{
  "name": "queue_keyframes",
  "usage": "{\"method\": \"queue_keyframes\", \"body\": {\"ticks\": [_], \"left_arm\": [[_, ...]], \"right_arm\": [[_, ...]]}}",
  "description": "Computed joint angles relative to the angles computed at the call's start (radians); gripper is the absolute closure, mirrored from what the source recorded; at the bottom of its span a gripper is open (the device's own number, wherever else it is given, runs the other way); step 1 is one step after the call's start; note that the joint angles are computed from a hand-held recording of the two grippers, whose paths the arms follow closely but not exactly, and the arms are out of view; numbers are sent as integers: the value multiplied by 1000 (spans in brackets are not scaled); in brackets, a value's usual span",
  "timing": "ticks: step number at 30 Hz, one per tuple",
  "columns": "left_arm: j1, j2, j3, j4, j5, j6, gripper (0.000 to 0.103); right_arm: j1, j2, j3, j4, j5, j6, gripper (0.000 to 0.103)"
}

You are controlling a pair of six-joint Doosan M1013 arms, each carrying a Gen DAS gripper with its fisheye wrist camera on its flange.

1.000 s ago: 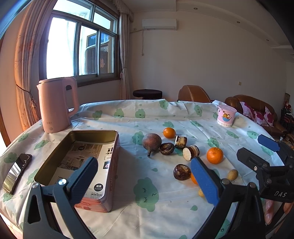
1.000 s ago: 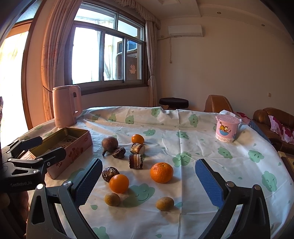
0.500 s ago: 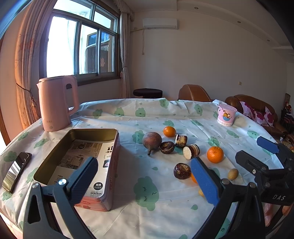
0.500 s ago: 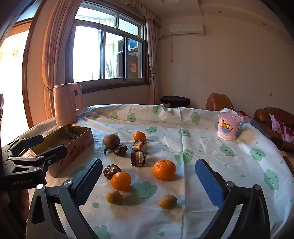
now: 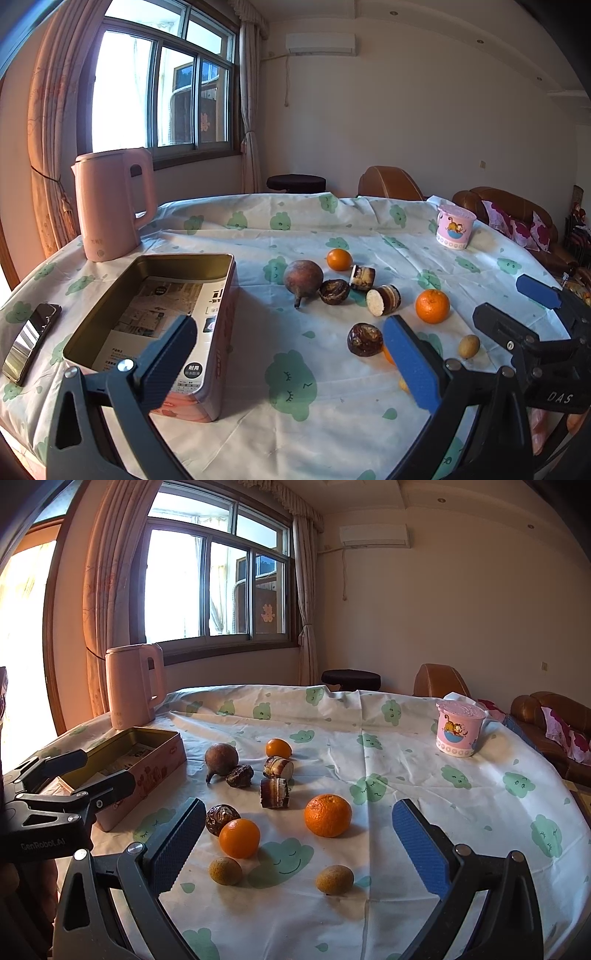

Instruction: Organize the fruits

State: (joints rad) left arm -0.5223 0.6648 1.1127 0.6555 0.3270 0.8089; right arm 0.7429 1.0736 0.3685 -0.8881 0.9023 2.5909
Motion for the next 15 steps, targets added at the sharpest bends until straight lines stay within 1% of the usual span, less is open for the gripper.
{"method": "queue_keyframes", "body": {"ticks": [4,11,12,15], "left_arm": [[-1,2,-6,-28,8,24,0],[-1,11,-23,-100,20,94,0],[-1,13,-25,-119,20,111,0],[1,22,-35,-243,20,227,0]], "right_arm": [[-2,-9,19,-2,-2,11,1],[-5,-24,56,-24,20,46,1],[-6,-28,66,-26,23,51,1],[-9,-45,106,-40,33,71,1]]}}
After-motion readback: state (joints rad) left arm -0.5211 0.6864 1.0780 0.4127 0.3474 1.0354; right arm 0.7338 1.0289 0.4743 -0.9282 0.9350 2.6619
